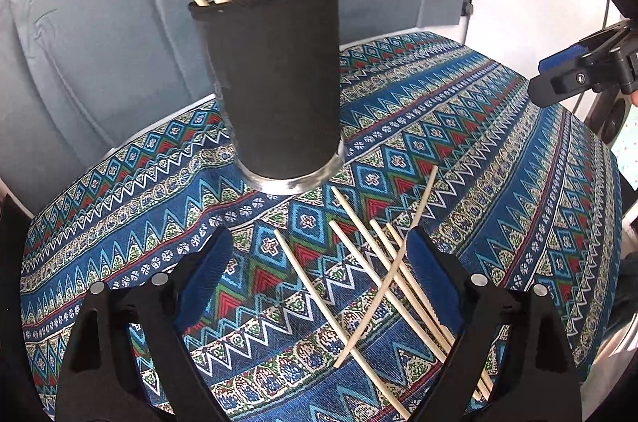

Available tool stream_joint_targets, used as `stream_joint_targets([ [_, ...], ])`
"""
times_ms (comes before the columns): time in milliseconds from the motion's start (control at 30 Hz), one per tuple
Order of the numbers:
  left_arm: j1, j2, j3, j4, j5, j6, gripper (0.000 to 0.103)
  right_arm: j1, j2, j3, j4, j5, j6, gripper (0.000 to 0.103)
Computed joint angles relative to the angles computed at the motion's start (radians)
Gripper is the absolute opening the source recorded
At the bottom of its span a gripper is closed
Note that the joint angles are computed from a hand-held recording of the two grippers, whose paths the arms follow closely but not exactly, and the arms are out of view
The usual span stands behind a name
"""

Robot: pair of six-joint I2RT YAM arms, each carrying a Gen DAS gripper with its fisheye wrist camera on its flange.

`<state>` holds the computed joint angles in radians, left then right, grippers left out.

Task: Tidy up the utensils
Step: 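Move both open grippers down to the sticks on the cloth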

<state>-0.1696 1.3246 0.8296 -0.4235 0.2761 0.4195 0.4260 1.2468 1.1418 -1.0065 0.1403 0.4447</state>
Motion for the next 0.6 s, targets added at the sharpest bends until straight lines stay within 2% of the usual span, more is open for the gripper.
stream_joint_targets([
  [100,-0.023,0.024,-0.010,-0.012,-0.017,0.041,0.083,-0.007,-0.031,-0.051,0.001,-0.016,0.029,0.087],
  [400,-0.092,0.121,0.020,-0.047,-0.043,0.150,0.083,0.068,-0.053,-0.161,0.018,-0.038,0.093,0.087],
  [467,-0.106,0.151,0.032,-0.048,-0.063,0.169,0.077,0.087,-0.053,-0.184,0.028,-0.041,0.113,0.087],
  [500,-0.110,0.178,0.051,-0.067,-0.062,0.177,0.070,0.094,-0.052,-0.195,0.034,-0.050,0.121,0.087],
  [600,-0.092,0.260,0.145,-0.170,-0.005,0.157,0.060,0.112,-0.043,-0.217,0.045,-0.061,0.140,0.087],
])
